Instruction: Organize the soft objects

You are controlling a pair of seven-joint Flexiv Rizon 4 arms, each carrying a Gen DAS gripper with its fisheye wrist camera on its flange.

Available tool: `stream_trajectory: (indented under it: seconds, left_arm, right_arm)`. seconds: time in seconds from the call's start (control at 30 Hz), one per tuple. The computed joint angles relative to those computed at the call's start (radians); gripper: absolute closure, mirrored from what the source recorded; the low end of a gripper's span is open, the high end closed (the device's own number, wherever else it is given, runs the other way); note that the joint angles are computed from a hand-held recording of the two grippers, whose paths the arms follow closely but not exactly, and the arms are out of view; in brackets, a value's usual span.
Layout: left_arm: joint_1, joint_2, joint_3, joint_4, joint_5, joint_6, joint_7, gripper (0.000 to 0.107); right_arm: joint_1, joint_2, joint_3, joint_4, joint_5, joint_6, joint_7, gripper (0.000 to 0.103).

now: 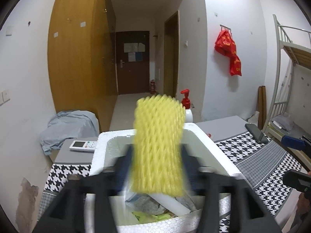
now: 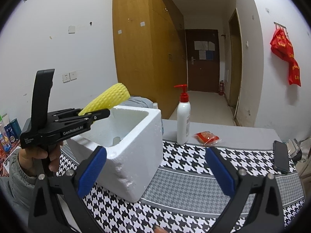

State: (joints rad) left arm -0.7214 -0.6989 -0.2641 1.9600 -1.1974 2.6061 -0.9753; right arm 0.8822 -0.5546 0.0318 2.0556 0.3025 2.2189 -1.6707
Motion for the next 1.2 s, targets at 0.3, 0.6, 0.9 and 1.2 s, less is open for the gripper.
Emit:
stream_trajectory:
  seconds: [0.3, 0.6, 0.9, 1.2]
  left_arm:
    - [-0.009, -0.009, -0.007, 0.003, -0.002, 0.068, -0.026, 0.005]
    - [-0.024, -0.01, -0.023, -0.006, -0.021, 0.081, -0.012, 0.005]
    - [-0.041, -0.011, -0.046, -0.023, -0.071, 0.121, 0.015, 0.005]
    - [-0.061, -0.009, -0.062, -0.025, -0.098, 0.163, 0.027, 0.005]
  right_arm:
    - [-0.007, 0.002, 0.005, 0.007, 0.004, 0.007, 0.005, 0.0]
    - [-0.001, 0.003, 0.003, 0.01, 0.015, 0.016, -0.004, 0.0]
    - [0.008, 0.015, 0.0, 0.013, 0.05, 0.025, -0.014, 0.0]
    - [0.015, 0.031, 0.012, 0.035, 0.073, 0.046, -0.043, 0.0]
